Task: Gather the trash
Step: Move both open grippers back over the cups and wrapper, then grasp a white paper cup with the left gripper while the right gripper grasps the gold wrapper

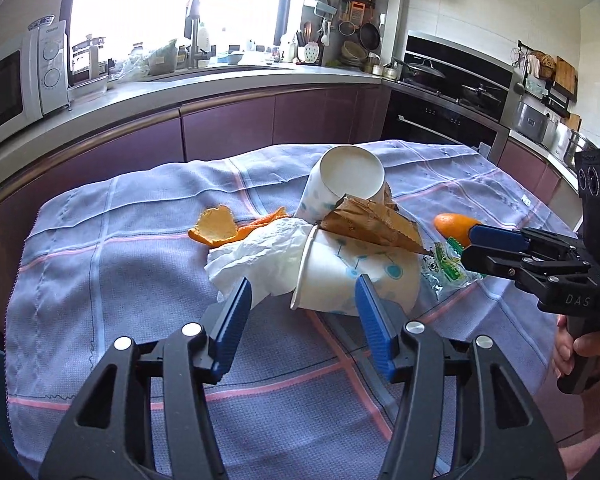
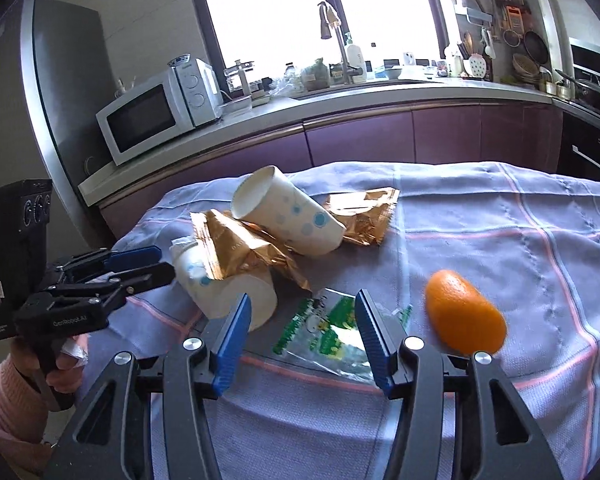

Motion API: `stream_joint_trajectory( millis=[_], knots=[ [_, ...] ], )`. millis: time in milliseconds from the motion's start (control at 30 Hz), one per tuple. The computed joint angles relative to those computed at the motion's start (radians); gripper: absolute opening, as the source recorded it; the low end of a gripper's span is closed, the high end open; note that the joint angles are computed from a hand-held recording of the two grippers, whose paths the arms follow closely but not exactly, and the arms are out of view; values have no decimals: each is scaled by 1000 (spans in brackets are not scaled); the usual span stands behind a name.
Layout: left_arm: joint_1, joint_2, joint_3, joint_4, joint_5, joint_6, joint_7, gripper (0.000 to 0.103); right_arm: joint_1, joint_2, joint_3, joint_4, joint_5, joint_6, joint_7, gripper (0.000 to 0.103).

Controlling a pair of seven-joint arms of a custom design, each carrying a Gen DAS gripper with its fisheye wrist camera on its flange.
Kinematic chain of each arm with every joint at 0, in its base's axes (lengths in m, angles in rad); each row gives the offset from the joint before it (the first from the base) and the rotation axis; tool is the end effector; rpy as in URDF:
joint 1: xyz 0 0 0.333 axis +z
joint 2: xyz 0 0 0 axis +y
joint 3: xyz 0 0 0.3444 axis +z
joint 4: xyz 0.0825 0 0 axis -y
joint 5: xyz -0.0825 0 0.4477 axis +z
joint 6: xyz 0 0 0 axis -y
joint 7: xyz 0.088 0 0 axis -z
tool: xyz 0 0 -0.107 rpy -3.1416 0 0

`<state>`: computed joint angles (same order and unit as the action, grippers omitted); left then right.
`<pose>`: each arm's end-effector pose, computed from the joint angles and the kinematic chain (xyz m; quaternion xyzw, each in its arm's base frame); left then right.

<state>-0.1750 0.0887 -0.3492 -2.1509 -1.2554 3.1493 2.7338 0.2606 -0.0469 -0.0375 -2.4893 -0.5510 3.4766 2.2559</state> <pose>0.5763 -0.2320 0.4122 -0.4918 0.7517 -0.3948 0.1928 0.5140 0.1800 0.4011 -0.6675 0.5706 -0.2007 0.4343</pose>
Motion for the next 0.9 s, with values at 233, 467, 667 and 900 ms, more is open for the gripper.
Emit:
stream_joint_trajectory(
  millis=[233,467,667,900],
  knots=[
    [19,26,2,21,126,-81,-111,52,-27,75,67,113,-82,-23,4,67],
    [31,32,5,34,109,-155,-93,40,-73,103,143,146,61,-74,-147,50],
    [25,22,12,31,51,-185,-33,23,-102,83,163,121,90,-69,-172,29],
    [-5,-11,41,15,-58,-217,66,10,-61,57,130,84,190,-44,-256,23]
  ],
)
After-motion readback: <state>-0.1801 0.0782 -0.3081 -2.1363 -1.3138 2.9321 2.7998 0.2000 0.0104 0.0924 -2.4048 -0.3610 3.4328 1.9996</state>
